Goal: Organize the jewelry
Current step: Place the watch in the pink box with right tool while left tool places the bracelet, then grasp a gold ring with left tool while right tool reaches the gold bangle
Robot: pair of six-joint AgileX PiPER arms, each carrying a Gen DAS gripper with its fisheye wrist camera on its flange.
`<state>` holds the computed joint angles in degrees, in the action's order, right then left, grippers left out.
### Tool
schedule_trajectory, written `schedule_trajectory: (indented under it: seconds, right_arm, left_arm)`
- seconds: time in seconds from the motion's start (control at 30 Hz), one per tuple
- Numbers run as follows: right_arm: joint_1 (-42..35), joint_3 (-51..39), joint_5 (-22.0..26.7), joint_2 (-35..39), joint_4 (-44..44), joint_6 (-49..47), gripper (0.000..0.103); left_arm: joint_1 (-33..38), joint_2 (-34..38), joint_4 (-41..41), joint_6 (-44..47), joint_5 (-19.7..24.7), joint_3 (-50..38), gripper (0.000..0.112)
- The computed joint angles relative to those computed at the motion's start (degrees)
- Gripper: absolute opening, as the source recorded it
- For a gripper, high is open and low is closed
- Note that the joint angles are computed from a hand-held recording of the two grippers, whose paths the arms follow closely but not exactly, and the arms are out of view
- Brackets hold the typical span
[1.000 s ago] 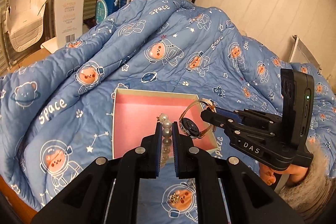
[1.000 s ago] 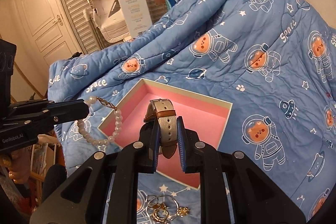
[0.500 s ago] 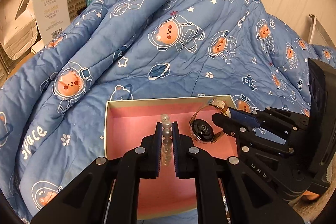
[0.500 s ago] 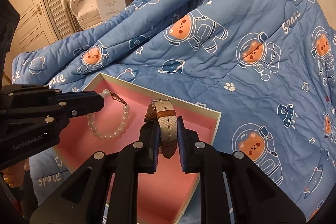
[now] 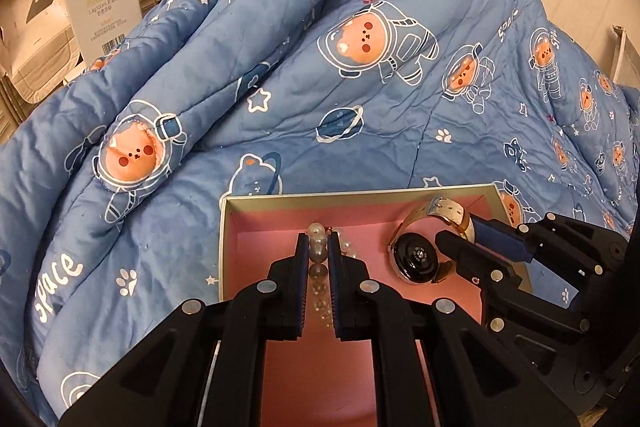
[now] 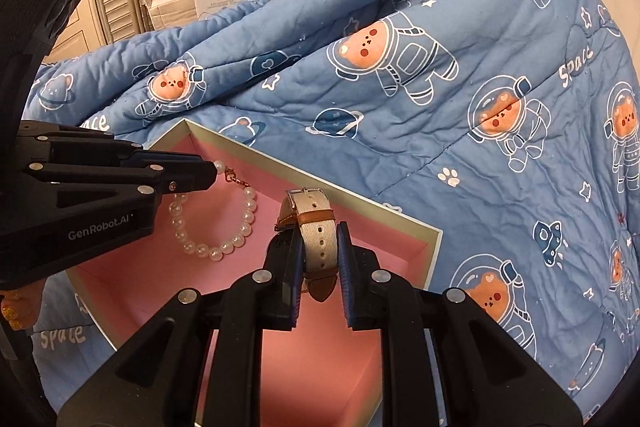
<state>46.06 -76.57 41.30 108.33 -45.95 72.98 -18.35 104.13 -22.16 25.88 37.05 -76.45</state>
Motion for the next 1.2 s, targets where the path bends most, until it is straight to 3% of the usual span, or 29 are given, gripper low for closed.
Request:
schedule_trajectory:
  seconds: [0.07, 0.13, 0.17, 0.23, 0.3, 0.43, 0.47, 0.5, 0.8, 0.97, 1.2]
  right_arm:
    - [0.62, -0.25, 1.02, 0.4, -1.33, 0.73, 0.018]
    - [1.02, -0.14, 1.36, 0.56, -1.95, 0.88, 0.019]
    - [1.1, -0.06, 1.4, 0.55, -1.86, 0.71, 0.024]
    - [1.72, 0.53, 1.67, 0.22, -3.58, 2.45, 0.038]
    - [3.04, 2.33, 2.05, -1.17, -8.72, 7.69, 0.056]
    - [4.78, 2.89, 4.22, -3.48, -10.3, 9.58, 0.061]
    - [5.07, 3.08, 4.84, -4.23, -9.69, 9.67, 0.07]
    - [5.54, 3.96, 5.08, -5.32, -9.66, 11.0, 0.072]
    - [12.65, 13.41, 6.95, -14.47, -8.11, 18.3, 0.072]
    - [17.8, 18.31, 8.62, -17.38, -8.51, 24.69, 0.072]
    - [24.07, 23.25, 9.06, -18.95, -8.27, 30.48, 0.072]
  left_arm:
    - [0.35, -1.04, -1.59, 1.76, -1.11, 0.89, 0.016]
    - [0.9, -2.41, -3.48, 3.92, -1.98, 1.85, 0.035]
    - [1.14, -3.35, -4.08, 4.65, -2.9, 2.62, 0.043]
    - [1.78, -5.21, -5.68, 6.54, -4.06, 3.93, 0.046]
    - [2.69, -7.14, -7.4, 8.0, -4.51, 5.16, 0.058]
    - [4.97, -13.47, -13.98, 13.18, -8.66, 11.44, 0.086]
    - [5.67, -15.4, -17.08, 16.17, -9.83, 13.86, 0.091]
    - [6.49, -17.09, -20.1, 19.42, -10.13, 16.0, 0.095]
    - [8.64, -30.27, -30.19, 34.97, -15.13, 35.43, 0.096]
    - [8.95, -35.99, -32.4, 40.2, -15.52, 42.85, 0.096]
    - [10.99, -42.78, -33.54, 43.01, -12.57, 50.48, 0.096]
